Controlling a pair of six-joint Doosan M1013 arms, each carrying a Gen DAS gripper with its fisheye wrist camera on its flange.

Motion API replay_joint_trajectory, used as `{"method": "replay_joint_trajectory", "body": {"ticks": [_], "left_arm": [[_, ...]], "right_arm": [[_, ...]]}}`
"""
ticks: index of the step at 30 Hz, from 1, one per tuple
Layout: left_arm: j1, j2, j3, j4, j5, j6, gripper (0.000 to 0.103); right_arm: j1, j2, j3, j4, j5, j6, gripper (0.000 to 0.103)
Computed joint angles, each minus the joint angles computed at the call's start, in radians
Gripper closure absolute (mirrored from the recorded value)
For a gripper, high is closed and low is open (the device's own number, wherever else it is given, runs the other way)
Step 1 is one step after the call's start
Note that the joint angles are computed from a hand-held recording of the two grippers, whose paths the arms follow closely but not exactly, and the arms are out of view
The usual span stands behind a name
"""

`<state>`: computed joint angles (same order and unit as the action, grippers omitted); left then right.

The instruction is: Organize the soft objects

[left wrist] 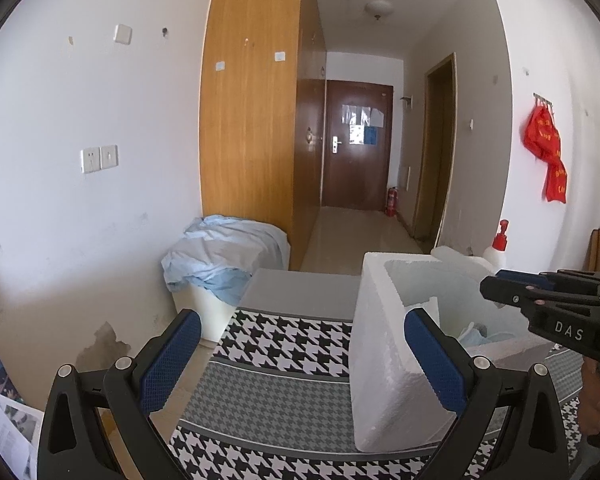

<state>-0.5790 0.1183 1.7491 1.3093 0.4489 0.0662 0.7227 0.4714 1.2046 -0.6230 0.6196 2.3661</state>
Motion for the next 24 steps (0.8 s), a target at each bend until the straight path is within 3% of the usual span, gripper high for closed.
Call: {"method": "replay_joint_trajectory", "body": {"ticks": [2,4,6,14,24], "left_arm": [[0.000,0.000,0.000,0.003,0.000,-0.001,0.001],[0.000,0.000,0.000,0.004,0.000,-0.002,0.001],[0.001,0.001,0.000,0.001,-0.003,0.001,0.001],[-0.002,0.001,0.000,0.014,-0.018,-0.002,0.001],[-0.023,-0.007,0.000,0.046,-0.020,-0.010,0.001]], "right_arm": [[-0.005,0.001,-0.003,0.030,0.007,-0.008,0.071],[-0.005,-0.001,0.002,0.019,0.007,0.009,0.044],[-0.001,-0.008,0.014,-0.024,-0.003,0.042,0.035],[-0.001,-0.033,0.050,-0.055,-0.040,0.082,0.030],[0.010,-0.080,0.123,-0.234,-0.067,0.286,0.006]]}}
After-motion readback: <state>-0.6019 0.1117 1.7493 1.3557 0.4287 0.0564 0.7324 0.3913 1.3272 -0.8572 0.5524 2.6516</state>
